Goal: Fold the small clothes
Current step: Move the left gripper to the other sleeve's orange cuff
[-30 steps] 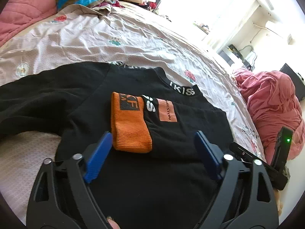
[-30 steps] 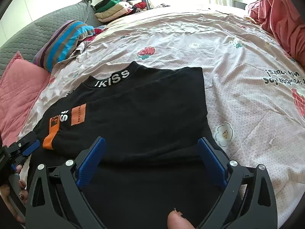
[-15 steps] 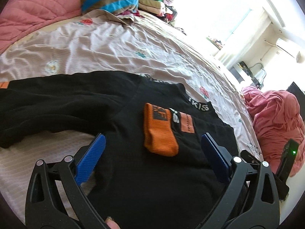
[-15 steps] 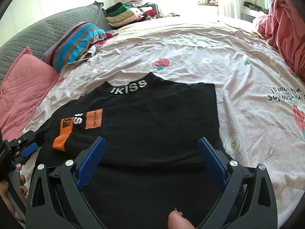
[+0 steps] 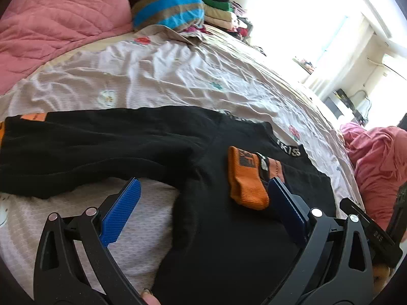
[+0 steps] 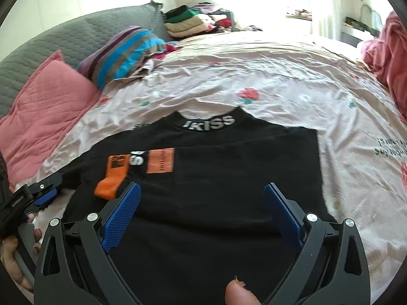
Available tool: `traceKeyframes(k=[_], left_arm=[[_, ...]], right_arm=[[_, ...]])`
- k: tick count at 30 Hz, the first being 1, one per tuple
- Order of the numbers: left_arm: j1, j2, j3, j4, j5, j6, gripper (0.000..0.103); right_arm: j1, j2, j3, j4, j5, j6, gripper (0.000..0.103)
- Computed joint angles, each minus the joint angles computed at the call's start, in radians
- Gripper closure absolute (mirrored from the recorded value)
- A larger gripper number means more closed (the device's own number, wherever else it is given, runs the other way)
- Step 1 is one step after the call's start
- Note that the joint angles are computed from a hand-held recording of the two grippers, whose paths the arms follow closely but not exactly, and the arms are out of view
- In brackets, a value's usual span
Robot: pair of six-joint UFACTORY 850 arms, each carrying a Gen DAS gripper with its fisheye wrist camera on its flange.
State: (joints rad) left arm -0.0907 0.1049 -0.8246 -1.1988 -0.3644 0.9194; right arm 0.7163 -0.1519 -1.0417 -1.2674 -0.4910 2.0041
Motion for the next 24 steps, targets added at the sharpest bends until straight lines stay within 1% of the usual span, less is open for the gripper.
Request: traceKeyframes(k=[6, 10, 13, 19, 24], left_arm=[[0.026, 0.006, 0.009, 0.026, 0.018, -0.060, 0.009], [0.052, 0.013, 0.016, 0.014, 0.020, -0.078, 0.009], [0.066, 0.023, 0.023, 0.005, 0.038, -0.091, 0.009], [0.086, 0.045, 0.040, 0.027, 0.119, -0.186, 0.009], [0.116, 0.067, 0.061, -0.005, 0.184, -0.238, 0.009]], right_arm=[[0.019, -0.041, -0.063, 0.000, 0.027, -0.050, 0.006], [0.028, -0.064, -0.099, 0.008, 0.037, -0.086, 0.006], [0.036, -0.082, -0.128, 0.017, 0.043, -0.117, 0.006], [0.054, -0.124, -0.195, 0.024, 0.046, -0.186, 0.006], [0.058, -0.160, -0.247, 0.043, 0.070, -0.231, 0.006]])
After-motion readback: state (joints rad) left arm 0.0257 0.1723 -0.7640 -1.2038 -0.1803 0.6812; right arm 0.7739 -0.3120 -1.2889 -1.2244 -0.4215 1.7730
